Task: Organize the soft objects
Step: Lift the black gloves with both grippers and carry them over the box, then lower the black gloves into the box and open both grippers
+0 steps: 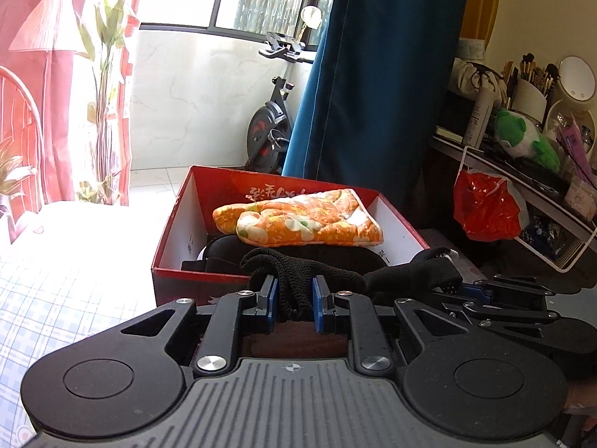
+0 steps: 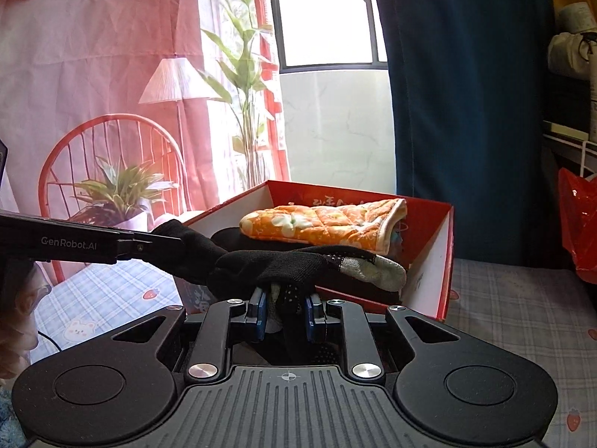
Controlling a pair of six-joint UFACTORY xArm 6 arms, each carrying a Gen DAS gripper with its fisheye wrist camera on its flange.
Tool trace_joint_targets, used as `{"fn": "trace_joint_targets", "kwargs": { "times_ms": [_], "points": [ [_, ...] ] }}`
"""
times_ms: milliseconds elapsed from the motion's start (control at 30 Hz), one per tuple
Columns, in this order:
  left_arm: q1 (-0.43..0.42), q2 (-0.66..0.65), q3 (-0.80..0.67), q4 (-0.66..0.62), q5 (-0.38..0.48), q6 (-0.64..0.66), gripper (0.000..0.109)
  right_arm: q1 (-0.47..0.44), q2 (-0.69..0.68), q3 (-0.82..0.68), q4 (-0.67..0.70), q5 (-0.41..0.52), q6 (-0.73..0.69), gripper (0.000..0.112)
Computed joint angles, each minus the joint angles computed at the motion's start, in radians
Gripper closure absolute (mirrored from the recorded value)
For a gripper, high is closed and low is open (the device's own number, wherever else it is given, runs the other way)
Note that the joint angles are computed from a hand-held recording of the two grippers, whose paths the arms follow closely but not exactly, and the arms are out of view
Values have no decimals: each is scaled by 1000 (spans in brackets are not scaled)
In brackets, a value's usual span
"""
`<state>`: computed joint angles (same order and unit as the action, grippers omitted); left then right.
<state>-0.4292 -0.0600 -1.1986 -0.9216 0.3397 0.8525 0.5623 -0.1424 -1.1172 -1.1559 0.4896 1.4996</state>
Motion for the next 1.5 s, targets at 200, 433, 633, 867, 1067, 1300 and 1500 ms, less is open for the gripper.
{"fn": "trace_joint_targets", "kwargs": {
  "times_ms": [200, 433, 633, 867, 1067, 1300, 1500],
  "points": [
    [5, 70, -110, 21, 14, -34, 88, -50, 44, -68, 0, -33, -42, 95],
    [11, 207, -296, 143, 49, -153, 88, -114, 117, -167, 51, -54, -111, 95],
    [10, 349, -472, 322, 85, -296, 88, -158, 212, -273, 178, -35, -242, 95],
    [15, 528, -706, 554, 211, -465, 88, -192, 349, -417, 368, 22, -398, 95],
    [14, 668, -911, 716, 387, -518, 88, -203, 468, -550, 686, 142, -678, 94],
    [16, 791, -1114, 776, 560, -493, 88, -217, 557, -685, 920, 258, -856, 94],
    [27, 813, -1152, 759, 618, -503, 88, -230, 586, -730, 1007, 302, -907, 94]
  ]
}}
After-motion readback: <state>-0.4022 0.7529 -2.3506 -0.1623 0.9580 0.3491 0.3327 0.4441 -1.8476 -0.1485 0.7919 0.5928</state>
